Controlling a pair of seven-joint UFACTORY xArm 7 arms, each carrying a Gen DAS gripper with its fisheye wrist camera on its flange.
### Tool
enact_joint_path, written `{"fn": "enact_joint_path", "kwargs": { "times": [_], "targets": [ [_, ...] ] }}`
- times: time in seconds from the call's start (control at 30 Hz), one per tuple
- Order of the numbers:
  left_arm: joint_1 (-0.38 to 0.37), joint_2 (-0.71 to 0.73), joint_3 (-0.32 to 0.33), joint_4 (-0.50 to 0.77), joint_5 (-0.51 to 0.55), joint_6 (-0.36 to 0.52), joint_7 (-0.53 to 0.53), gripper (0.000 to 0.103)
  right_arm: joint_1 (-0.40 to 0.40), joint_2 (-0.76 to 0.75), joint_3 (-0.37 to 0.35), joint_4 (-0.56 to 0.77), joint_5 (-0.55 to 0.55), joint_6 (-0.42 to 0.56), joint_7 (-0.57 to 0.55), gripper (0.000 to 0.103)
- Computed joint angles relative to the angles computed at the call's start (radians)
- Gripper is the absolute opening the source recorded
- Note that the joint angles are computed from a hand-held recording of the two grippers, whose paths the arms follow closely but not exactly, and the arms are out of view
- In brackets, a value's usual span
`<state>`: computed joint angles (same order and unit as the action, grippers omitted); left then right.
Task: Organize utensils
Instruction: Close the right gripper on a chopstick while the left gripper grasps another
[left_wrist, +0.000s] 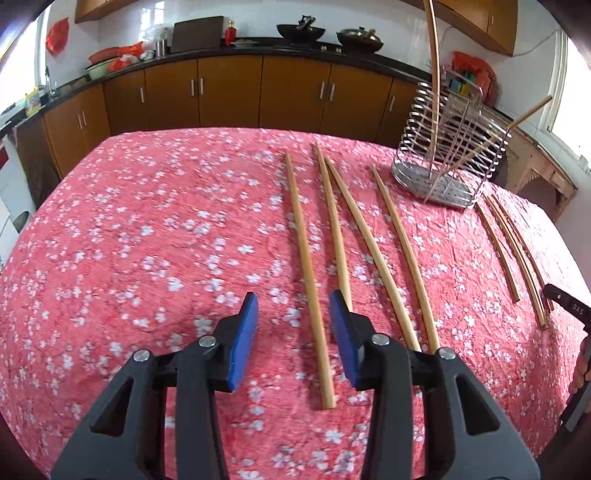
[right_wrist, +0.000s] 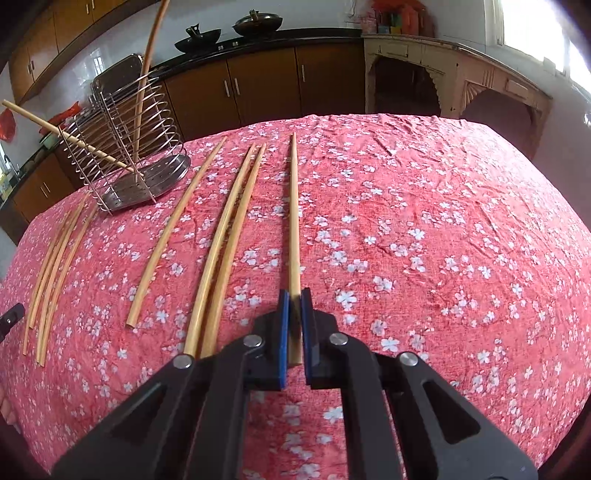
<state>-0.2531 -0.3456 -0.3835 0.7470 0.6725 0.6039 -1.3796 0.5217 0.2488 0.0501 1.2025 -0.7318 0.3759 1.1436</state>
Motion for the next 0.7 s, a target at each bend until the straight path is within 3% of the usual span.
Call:
{"fn": "enact_joint_path", "kwargs": {
  "times": [0.27, 0.7],
  "targets": [
    [-0.026, 0.074, 0.010, 0.059, 0.001, 0.067, 0.029, 0.027, 0.000, -0.003, 0.003, -0.003, -0.006, 0.003, -0.016, 0.008],
    [-0.077, 0.108, 0.043, 0.096, 0.029, 0.127, 0.029, 0.027, -0.002, -0.002, 0.000, -0.008, 0.010, -0.015, -0.025, 0.008]
  ]
}}
